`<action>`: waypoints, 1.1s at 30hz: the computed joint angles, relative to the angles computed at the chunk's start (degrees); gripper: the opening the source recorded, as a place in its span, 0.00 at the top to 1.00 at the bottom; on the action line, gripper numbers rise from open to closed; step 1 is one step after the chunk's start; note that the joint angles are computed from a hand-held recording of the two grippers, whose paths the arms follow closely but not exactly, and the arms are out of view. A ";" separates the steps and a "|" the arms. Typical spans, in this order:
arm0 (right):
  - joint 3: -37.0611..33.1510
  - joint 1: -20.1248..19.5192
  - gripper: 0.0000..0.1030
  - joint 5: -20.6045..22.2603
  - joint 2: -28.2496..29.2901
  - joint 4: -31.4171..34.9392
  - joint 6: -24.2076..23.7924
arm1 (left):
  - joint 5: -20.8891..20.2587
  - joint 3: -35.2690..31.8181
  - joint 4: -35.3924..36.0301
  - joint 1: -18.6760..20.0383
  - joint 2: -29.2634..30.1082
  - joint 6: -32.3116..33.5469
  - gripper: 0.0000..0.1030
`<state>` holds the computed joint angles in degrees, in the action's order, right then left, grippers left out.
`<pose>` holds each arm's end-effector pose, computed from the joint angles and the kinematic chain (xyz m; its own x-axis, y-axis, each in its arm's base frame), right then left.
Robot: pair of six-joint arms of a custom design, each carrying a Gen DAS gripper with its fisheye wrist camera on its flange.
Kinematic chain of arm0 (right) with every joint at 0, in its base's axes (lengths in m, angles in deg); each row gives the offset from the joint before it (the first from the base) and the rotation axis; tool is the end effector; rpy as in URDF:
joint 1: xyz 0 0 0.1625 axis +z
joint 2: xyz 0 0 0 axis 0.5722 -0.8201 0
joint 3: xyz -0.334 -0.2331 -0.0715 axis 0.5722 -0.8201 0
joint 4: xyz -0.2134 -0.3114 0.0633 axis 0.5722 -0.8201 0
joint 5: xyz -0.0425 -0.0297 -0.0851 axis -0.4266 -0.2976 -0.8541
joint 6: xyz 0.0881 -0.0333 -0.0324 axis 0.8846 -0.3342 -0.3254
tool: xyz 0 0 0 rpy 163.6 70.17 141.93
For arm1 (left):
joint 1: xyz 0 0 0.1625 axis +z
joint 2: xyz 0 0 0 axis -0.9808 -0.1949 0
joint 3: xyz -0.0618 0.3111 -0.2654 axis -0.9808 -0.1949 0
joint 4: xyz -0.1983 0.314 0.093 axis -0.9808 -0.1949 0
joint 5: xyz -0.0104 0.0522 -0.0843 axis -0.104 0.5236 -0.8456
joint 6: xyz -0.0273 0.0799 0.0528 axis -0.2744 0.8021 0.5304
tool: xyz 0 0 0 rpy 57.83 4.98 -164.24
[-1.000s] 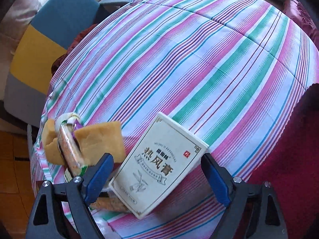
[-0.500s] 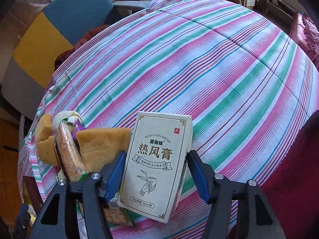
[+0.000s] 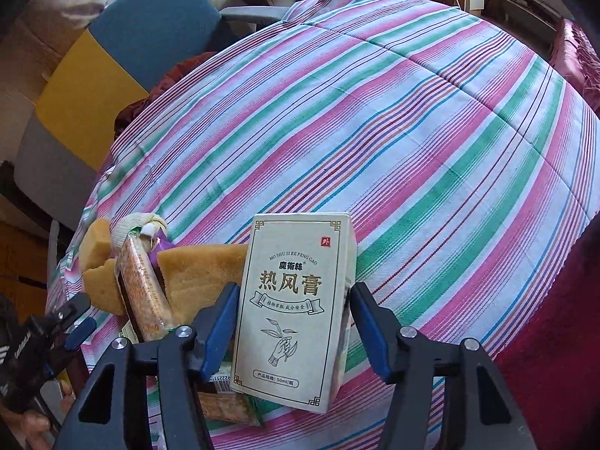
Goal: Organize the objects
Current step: 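Grasp the white boxed product with the right gripper while the left gripper grasps a yellow sponge, then carry the yellow sponge into the gold tray and release it with the left gripper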
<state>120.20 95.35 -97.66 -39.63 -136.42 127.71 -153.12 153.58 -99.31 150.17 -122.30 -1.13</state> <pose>0.4188 -0.3998 -0.0443 -0.7832 0.5414 0.3056 0.2380 0.7152 -0.6571 -0.0046 -0.5409 0.3979 -0.9231 0.1918 -0.3334 0.2669 0.9436 -0.1960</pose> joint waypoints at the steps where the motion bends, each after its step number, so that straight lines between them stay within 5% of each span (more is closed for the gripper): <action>1: -0.11 0.19 0.41 0.14 0.19 -0.26 -0.10 | -0.41 -0.87 -0.13 0.34 1.04 -2.54 0.15; 6: -0.78 1.27 0.41 0.54 1.09 -0.29 1.01 | -2.84 -3.99 1.38 1.30 4.88 -11.68 0.13; 9: -0.30 1.61 0.41 0.80 1.18 -1.31 0.73 | -0.35 -2.76 0.06 0.63 6.10 -12.31 0.20; 11: 4.80 -1.11 0.41 0.70 -2.43 -5.33 -2.80 | 0.69 -0.59 -3.97 0.07 5.27 -9.85 0.33; 14: 6.72 -2.05 0.41 0.85 -3.68 -7.22 -4.73 | 0.23 0.45 -3.85 0.07 3.37 -6.73 0.38; 17: 7.74 -3.90 0.42 1.07 -4.07 -9.99 -7.88 | 1.18 1.75 -4.95 0.26 1.54 -2.91 0.41; 33: 7.28 -3.75 0.42 0.43 -4.00 -9.13 -8.04 | 8.24 12.95 -11.75 -3.13 -14.62 17.48 0.40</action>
